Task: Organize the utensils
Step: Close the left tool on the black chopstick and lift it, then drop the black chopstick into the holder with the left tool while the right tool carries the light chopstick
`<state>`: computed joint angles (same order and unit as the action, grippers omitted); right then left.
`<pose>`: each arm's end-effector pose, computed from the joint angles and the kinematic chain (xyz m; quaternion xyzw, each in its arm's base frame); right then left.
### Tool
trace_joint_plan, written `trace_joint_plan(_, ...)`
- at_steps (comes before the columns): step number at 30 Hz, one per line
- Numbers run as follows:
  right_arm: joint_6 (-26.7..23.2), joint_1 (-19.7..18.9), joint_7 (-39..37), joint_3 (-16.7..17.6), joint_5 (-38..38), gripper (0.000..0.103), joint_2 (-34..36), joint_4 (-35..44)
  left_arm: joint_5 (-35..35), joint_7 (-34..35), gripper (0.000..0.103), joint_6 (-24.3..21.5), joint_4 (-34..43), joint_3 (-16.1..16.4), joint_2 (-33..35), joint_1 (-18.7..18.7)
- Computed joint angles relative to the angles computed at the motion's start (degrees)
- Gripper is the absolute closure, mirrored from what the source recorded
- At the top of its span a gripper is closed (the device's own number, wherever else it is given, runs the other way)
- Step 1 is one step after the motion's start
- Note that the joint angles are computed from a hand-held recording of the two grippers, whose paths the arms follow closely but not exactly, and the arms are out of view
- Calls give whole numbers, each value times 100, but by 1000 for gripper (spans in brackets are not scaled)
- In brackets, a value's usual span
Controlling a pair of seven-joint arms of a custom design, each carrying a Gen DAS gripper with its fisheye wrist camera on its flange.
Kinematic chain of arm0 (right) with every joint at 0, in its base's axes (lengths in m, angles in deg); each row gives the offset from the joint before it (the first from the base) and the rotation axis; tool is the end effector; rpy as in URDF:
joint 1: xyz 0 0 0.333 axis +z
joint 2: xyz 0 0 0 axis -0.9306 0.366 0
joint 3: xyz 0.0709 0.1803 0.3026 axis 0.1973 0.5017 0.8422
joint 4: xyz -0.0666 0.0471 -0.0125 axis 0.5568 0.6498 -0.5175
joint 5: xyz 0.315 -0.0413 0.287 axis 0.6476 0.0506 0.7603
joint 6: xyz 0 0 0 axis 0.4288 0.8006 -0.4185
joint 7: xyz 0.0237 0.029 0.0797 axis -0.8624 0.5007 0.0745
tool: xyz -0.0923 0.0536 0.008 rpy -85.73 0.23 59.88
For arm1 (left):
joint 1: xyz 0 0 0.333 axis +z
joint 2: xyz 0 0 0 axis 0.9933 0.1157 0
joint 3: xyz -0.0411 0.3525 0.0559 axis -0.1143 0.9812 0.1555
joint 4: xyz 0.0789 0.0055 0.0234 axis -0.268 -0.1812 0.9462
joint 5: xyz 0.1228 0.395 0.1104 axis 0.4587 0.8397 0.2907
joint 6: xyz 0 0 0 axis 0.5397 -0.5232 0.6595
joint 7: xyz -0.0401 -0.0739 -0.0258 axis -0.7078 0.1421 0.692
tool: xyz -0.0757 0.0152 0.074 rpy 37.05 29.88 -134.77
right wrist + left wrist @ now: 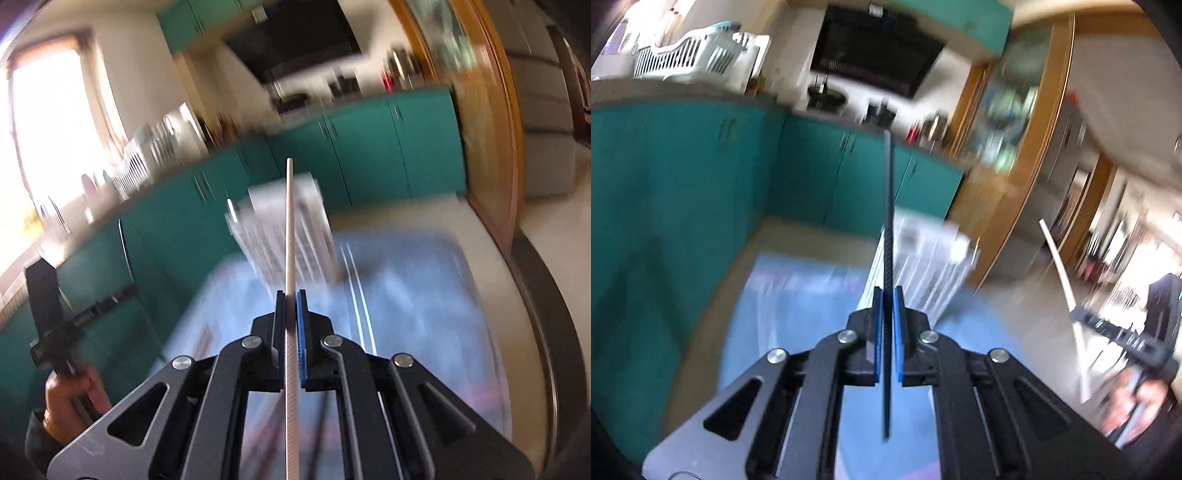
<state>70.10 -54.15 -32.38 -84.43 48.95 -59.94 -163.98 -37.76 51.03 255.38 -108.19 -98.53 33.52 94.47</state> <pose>0.4715 0.0300 0.6697 -0.7243 0.4205 -0.0538 0.5438 0.3491 -0.1727 0.6762 -0.6935 0.4347 -0.4577 0.3474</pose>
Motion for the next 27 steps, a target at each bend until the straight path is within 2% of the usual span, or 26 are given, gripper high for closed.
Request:
trace_joint_plan(3,117,292,-317,-78,982,97,632,768,295,-66,98,608,602,-329,522,801)
trace_joint_plan(6,153,266,-390,94,1517,97,1377,1598,535,-120,98,1085,1325,-833,1114,1685)
trace_joint_plan(10,461,145,-568,445,1985,97,2089,2403,809,-299,98,1245,2239,-1763,1681,3033)
trace_joint_plan(12,663,81,-567,661,2037,97,2421,2751,917,-381,98,1241,2504,-2016,1881,3378)
trace_joint_plan(13,746,42,-590,762,2039,97,2535,2881,976,-408,98,1241,2596,-2115,1981,3485)
trace_joint_plan(15,1005,-17,-665,981,2034,97,2797,3128,1177,-331,98,988,2860,-2266,2332,3530)
trace_joint_plan(17,1208,-76,-705,1169,2023,97,2999,3290,1472,-351,98,773,2945,-2408,2405,3649)
trace_joint_plan(21,1476,-166,-644,1425,1944,97,3270,3447,1791,-284,97,471,2744,-2213,2408,3272)
trace_joint_plan(22,1553,-176,-653,1471,1914,97,3308,3452,1854,-210,92,323,2723,-2152,2444,3138)
trace_joint_plan(24,1701,-186,-754,1556,1923,97,3354,3455,1919,-121,55,195,2648,-1979,2525,2849)
trace_joint_plan(25,1809,-170,-814,1600,1919,97,3365,3445,1962,-116,48,164,2607,-1900,2532,2737)
trace_joint_plan(27,1972,-146,-871,1662,1928,97,3362,3409,2004,-78,15,69,2545,-1714,2557,2470)
